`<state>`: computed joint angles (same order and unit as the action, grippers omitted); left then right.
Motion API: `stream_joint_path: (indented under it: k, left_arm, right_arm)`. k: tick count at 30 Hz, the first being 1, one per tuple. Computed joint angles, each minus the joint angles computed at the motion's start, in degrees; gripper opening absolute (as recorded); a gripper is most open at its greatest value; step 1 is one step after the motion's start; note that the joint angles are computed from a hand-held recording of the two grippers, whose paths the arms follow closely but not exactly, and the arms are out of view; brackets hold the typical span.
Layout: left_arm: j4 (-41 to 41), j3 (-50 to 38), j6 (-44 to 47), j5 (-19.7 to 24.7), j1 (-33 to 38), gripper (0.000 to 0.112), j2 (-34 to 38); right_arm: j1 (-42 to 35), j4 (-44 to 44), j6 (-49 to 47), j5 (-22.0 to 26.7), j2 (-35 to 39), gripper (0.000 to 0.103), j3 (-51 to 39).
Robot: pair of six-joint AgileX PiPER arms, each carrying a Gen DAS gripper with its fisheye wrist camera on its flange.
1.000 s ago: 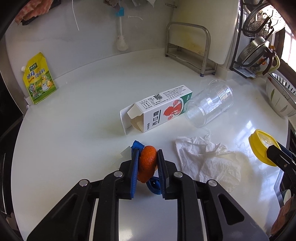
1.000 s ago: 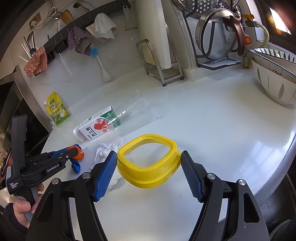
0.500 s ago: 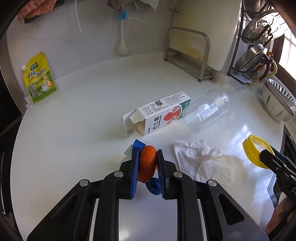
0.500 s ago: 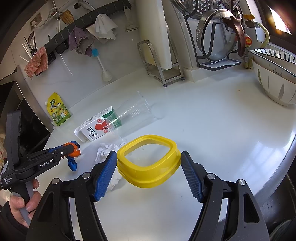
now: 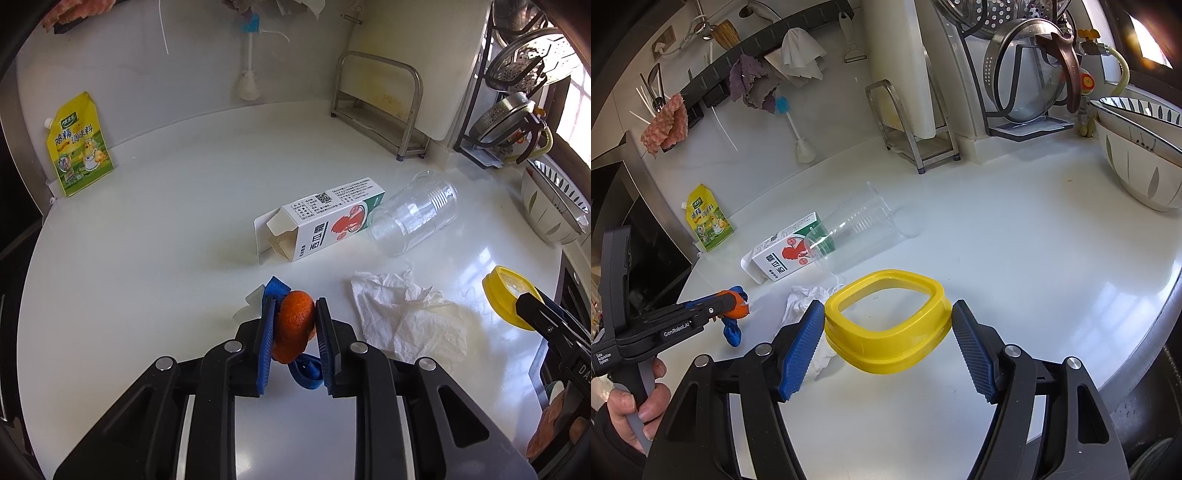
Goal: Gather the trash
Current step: 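Grasp and lift the orange peel with the left tool while the right tool holds the lid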
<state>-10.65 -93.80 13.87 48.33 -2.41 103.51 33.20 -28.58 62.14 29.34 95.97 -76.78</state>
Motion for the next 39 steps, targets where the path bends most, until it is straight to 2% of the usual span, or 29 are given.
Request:
stream_joint_path:
  k: [8, 18, 36, 39]
  left_arm:
    - [1.76, 0.80, -0.69, -0.60, -0.33, 0.026, 0.67]
    - [-2.39, -0.57, 1.58, 0.35, 1.31, 0.024, 0.22]
    - [-2.44, -0.44, 1.60, 0.16, 1.51, 0.028, -0.11]
    - [-2.83, -0.33, 1.70, 0.05, 1.65, 0.034, -0.46]
  right_arm:
    - [-0.03, -0.01, -0.01, -0.04, -0.08, 0.068, 0.08]
    - [0.12, 0.08, -0.10, 0.14, 0.04, 0.068, -0.18]
    - [0.11, -0.16, 0.14, -0.05, 0.08, 0.068, -0.01]
    - [0.23, -0.14, 0.20, 0.09, 0.14, 0.068, -0.16]
